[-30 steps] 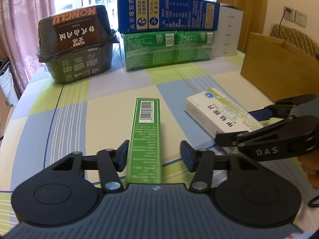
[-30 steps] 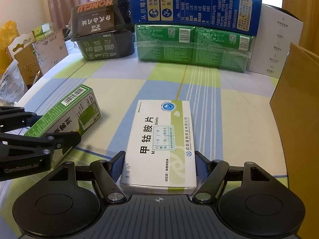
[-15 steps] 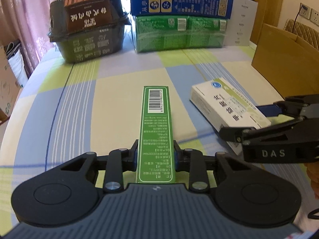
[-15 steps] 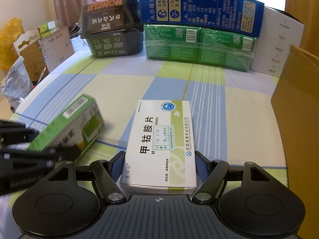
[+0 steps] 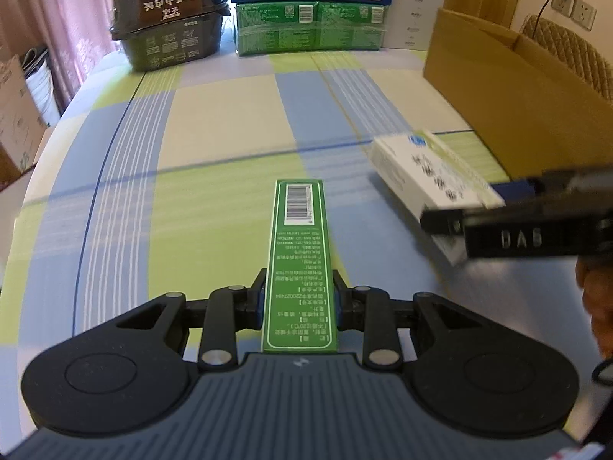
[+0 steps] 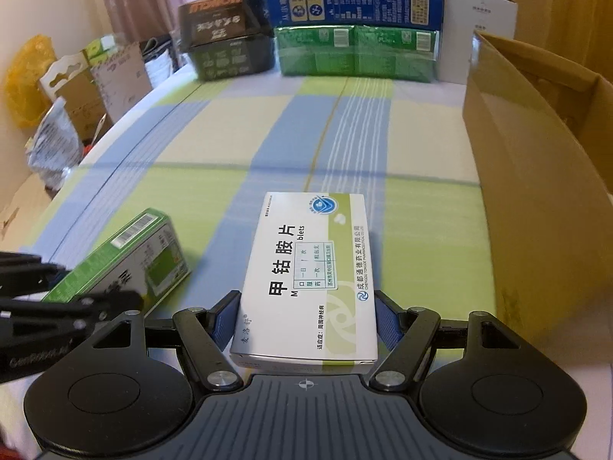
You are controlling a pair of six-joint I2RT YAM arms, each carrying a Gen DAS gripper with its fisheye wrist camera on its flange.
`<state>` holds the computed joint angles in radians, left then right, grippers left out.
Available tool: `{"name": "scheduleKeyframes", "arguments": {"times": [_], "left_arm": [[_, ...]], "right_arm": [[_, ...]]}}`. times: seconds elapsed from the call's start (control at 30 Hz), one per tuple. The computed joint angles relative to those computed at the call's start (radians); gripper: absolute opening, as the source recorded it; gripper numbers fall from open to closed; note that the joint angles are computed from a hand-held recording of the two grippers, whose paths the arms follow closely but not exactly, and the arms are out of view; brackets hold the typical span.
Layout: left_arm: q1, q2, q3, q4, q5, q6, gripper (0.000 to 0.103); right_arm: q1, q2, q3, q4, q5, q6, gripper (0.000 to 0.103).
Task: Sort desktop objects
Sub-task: 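Lift and carry the white and green boxes with both grippers over the cardboard box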
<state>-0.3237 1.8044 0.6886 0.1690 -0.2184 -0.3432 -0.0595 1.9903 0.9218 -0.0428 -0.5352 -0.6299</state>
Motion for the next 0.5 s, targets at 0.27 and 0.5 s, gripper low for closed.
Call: {"name": "scheduleKeyframes", "arguments": {"times": [0.27, 0.5], "left_arm": [[-0.221, -0.070, -0.111, 0.014, -0.129, -0.210, 0.025], [-0.252, -0.047, -0.084, 0.007, -0.175, -0.198, 0.026]], "right_arm": [[-0.131, -0.114, -0.162, -0.010, -0.040, -0.130, 0.069], [-0.129, -0.114, -0.177, 0.026, -0.035, -0.119, 0.069]]}}
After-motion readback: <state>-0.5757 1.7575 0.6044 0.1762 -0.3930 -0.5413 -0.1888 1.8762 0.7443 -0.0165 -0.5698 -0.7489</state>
